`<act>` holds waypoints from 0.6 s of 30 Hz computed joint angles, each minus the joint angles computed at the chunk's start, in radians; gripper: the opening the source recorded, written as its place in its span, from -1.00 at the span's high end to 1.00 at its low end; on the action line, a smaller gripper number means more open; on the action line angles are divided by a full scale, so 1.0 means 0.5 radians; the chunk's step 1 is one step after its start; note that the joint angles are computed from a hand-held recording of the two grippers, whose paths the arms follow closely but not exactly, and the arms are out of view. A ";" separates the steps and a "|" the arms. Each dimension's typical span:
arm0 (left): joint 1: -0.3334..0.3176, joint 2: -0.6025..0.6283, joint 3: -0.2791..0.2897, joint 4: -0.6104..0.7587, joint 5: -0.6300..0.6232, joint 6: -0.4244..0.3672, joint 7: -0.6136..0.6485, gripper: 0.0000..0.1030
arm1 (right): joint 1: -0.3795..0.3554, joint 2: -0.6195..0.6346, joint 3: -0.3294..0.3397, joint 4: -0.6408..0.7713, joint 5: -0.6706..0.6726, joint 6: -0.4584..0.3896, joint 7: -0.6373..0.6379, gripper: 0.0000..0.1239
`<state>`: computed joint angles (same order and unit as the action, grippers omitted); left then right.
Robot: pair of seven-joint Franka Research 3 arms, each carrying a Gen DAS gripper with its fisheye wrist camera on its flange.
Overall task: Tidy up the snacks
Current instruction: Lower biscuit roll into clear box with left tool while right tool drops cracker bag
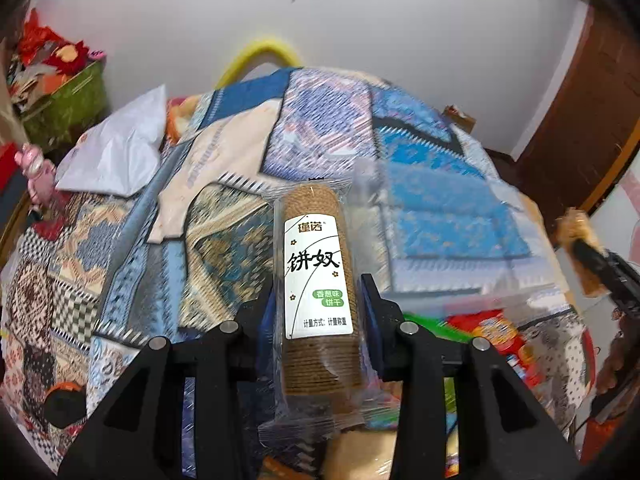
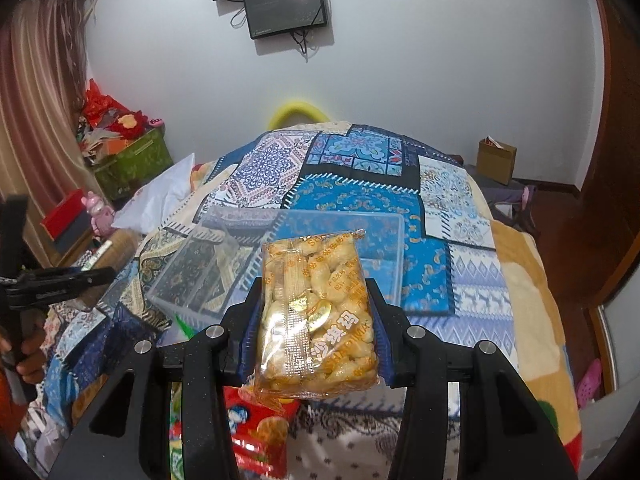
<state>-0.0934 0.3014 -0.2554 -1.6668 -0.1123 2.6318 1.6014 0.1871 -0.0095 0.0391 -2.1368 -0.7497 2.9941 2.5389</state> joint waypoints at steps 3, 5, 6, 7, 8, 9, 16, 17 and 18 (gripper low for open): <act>-0.024 0.048 -0.031 0.075 -0.019 0.000 0.020 0.25 | 0.015 0.060 -0.011 0.067 0.044 -0.028 -0.042 0.31; -0.048 0.092 -0.041 0.131 -0.003 -0.011 0.013 0.25 | 0.039 0.108 -0.030 0.113 0.108 -0.044 -0.098 0.31; -0.063 0.124 -0.048 0.170 0.003 -0.018 0.010 0.25 | 0.056 0.132 -0.044 0.137 0.111 -0.059 -0.092 0.31; -0.079 0.158 -0.054 0.213 0.012 -0.027 0.005 0.25 | 0.075 0.159 -0.059 0.163 0.119 -0.074 -0.092 0.31; -0.085 0.178 -0.060 0.235 0.014 -0.029 0.006 0.25 | 0.090 0.178 -0.072 0.179 0.146 -0.078 -0.117 0.31; -0.099 0.216 -0.068 0.281 0.022 -0.036 0.007 0.25 | 0.105 0.204 -0.082 0.198 0.184 -0.081 -0.146 0.31; -0.207 0.464 -0.076 0.607 0.114 -0.173 -0.016 0.25 | 0.195 0.362 -0.156 0.334 0.511 -0.149 -0.452 0.31; -0.229 0.518 -0.070 0.684 0.133 -0.219 -0.032 0.25 | 0.213 0.383 -0.172 0.358 0.532 -0.171 -0.477 0.31; -0.240 0.545 -0.066 0.719 0.144 -0.240 -0.044 0.25 | 0.224 0.399 -0.183 0.376 0.561 -0.187 -0.509 0.31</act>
